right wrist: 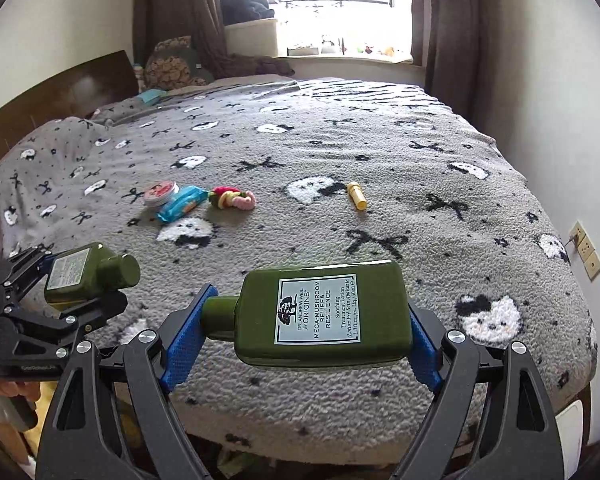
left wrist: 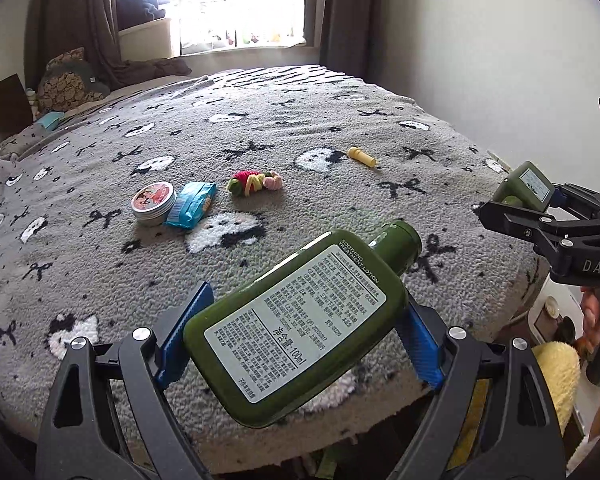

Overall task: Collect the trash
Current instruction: 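Carry both green lotion bottles down over the bin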

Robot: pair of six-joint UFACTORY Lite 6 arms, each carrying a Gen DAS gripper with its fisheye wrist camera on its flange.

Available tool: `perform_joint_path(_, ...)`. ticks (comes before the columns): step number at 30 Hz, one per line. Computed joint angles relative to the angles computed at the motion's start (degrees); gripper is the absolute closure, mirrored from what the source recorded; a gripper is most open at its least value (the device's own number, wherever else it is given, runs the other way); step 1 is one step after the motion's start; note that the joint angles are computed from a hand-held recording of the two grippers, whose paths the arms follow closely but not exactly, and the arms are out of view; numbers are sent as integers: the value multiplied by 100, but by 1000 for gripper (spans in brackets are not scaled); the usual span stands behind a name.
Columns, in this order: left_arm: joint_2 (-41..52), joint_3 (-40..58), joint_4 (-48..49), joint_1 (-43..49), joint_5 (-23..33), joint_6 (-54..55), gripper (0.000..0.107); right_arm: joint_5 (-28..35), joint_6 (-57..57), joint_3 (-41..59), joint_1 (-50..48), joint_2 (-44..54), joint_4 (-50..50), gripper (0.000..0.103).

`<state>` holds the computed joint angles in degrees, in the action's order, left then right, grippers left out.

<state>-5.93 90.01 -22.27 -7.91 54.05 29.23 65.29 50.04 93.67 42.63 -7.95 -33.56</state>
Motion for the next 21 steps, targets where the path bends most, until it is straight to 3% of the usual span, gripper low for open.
perform_joint_path(10,-2025,-1880,-618,1103,577,966,24,850,1755,-793,2157,-599,-860,18)
perform_joint_path(14,-2732,-2764,-804,1652,920,1408,24,848,2527,-1458,2714,-894,-909,18)
perform_joint_path(21,-3753,-4380,-642,2114,1350,1913,24,323,3525,-2799,3157,-1215,-377,18)
